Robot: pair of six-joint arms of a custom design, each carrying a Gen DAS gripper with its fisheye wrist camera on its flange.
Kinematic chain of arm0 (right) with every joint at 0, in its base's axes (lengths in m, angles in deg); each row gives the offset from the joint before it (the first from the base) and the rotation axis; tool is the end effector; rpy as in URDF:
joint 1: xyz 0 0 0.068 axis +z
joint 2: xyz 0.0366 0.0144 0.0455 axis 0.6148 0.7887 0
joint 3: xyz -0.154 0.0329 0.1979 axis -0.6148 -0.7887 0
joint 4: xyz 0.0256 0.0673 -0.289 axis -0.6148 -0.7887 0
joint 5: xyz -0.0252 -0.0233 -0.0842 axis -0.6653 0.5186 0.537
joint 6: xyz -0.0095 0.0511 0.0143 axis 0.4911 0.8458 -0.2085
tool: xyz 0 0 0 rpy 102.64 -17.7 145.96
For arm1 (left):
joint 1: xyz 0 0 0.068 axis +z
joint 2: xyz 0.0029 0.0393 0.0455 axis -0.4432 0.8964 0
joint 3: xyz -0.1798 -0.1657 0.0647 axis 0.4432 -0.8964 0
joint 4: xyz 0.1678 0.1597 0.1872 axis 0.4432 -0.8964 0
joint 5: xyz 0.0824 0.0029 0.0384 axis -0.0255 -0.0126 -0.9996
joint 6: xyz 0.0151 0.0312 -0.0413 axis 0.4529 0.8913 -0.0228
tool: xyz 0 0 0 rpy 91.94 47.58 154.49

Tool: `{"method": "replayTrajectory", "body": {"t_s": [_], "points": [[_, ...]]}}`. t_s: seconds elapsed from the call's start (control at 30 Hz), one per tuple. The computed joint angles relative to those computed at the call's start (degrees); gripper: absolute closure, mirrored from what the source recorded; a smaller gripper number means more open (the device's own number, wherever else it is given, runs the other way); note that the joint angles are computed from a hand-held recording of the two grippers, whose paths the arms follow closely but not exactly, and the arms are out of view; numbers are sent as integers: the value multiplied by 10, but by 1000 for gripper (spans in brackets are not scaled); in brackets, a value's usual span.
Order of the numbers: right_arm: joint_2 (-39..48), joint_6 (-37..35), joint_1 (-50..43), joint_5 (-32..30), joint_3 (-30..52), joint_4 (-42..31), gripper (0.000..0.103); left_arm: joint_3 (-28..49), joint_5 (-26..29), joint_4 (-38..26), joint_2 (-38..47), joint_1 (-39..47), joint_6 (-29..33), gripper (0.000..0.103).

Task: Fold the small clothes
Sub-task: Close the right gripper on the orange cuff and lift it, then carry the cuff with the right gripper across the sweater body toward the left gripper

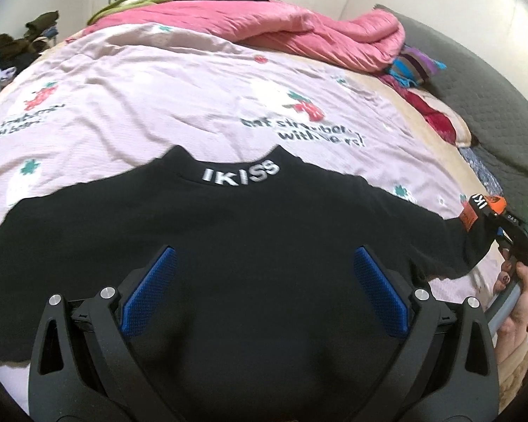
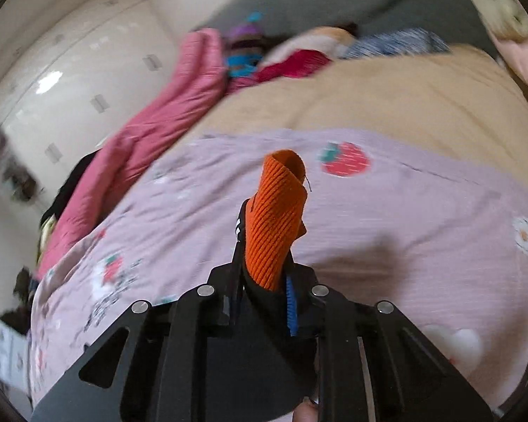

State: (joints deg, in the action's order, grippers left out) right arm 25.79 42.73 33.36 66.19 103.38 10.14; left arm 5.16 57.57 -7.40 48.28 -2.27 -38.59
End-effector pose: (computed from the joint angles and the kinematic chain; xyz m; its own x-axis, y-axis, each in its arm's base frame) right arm 0.3453 -0.0217 0.2084 -0.5299 0.4999 -0.6851 0.2125 0.8603 0.4633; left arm 0.2494 0.0973 0.2324 -0.7292 -0.2746 -0.6268 -0.1455 0.9572 -0.2501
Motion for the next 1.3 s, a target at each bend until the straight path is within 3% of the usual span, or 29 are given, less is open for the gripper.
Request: {"method": "replayTrajectory", "body": {"t_s": [0.47,0.73,1.17,1.3], "points": [[-70,-58,182,-11,-18,3,88,-2,56,-49,-16,121,56,9],[-59,-90,274,1,-14,4,88,14,143,-64,28,163,58,9],[16,-150,403,31,6,4,83,8,205,-43,67,159,36,9],[34,-153,416,-10,8,-10,79,10,217,-36,103,148,28,9]]}}
